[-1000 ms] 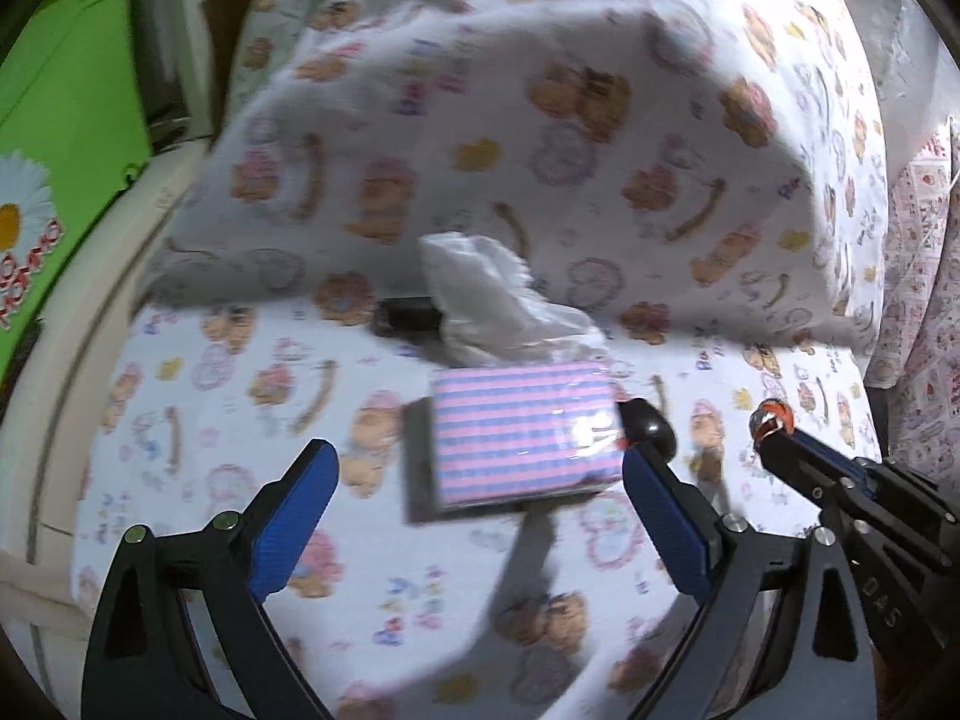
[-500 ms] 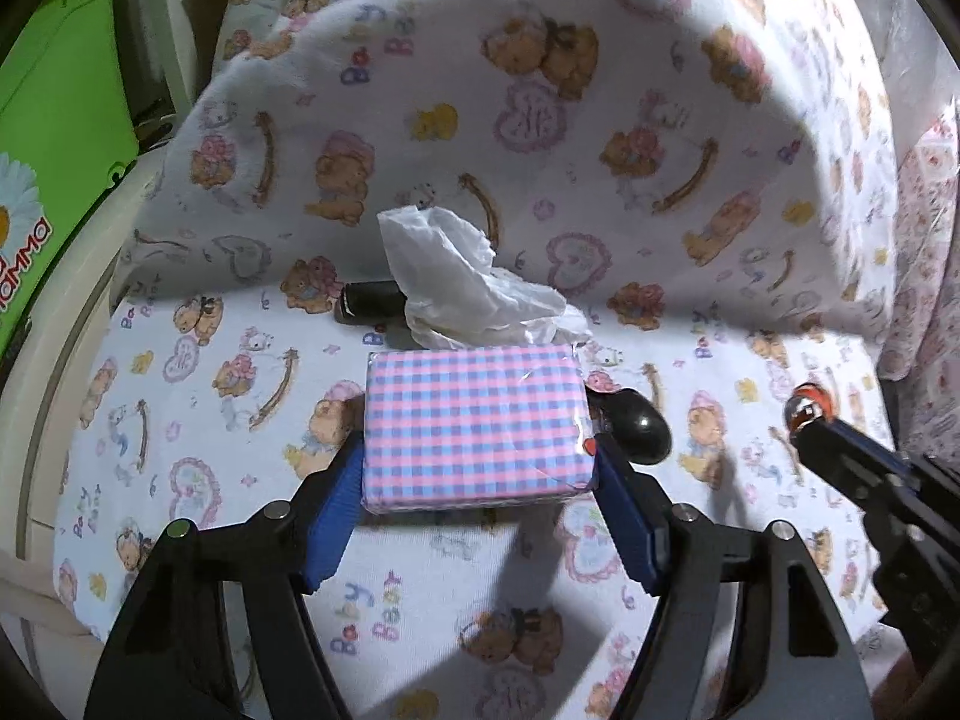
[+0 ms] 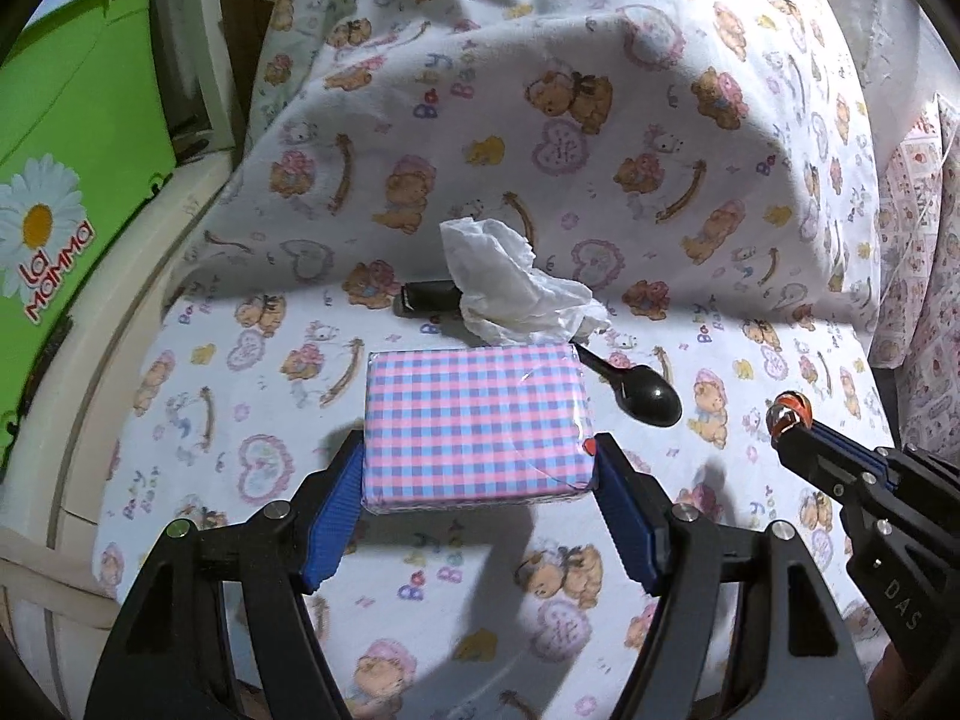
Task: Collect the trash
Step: 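Carry the tissue box in the left gripper while the right carries the clip over the basket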
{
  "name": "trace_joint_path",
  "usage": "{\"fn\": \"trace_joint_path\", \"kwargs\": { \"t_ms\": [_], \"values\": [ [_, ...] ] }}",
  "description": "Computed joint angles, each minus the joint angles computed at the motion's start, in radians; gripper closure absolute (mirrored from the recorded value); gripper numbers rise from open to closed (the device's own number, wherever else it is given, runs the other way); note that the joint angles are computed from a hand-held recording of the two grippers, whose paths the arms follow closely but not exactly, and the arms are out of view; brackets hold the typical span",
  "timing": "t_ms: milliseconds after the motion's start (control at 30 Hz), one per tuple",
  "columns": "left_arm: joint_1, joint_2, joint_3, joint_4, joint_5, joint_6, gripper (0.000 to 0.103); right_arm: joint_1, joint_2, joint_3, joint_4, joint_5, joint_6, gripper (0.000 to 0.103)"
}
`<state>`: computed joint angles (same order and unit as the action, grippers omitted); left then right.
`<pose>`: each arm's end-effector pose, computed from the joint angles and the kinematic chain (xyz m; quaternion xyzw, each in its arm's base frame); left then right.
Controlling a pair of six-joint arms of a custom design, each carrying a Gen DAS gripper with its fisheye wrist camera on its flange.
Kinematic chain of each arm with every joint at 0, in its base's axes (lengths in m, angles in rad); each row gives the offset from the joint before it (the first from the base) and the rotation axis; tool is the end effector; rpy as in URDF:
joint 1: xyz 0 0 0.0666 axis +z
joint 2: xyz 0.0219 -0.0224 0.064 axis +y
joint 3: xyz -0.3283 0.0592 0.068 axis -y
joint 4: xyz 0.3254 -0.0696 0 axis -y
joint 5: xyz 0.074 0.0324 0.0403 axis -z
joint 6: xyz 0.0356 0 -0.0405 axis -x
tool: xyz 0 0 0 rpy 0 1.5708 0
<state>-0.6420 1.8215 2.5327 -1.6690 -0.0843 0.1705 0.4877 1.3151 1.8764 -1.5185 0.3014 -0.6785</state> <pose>0.3848 -0.2845 0.5545 0.2101 0.9292 -0.0822 0.2928 0.3074 0.1506 0.5502 0.1349 0.9339 0.0449 0.3280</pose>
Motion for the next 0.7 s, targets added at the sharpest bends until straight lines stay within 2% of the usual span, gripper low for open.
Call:
{"fn": "trace_joint_path", "kwargs": {
  "t_ms": [300, 533, 600, 700],
  "values": [
    [0.011, -0.143, -0.202, 0.074, 0.002, -0.002, 0.032, 0.075, -0.023, 0.002, -0.002, 0.023, -0.042, 0.097],
    [-0.006, -0.281, -0.364, 0.128, -0.023, -0.024, 0.032, 0.180, -0.023, 0.032, -0.024, 0.070, -0.074, 0.097],
    [-0.001, -0.323, -0.403, 0.125, -0.021, -0.030, 0.032, 0.212, -0.023, 0.049, -0.035, 0.084, -0.080, 0.097],
    [0.009, -0.359, -0.421, 0.080, -0.015, -0.032, 0.032, 0.270, -0.012, 0.094, -0.076, 0.106, -0.099, 0.097]
  ]
}}
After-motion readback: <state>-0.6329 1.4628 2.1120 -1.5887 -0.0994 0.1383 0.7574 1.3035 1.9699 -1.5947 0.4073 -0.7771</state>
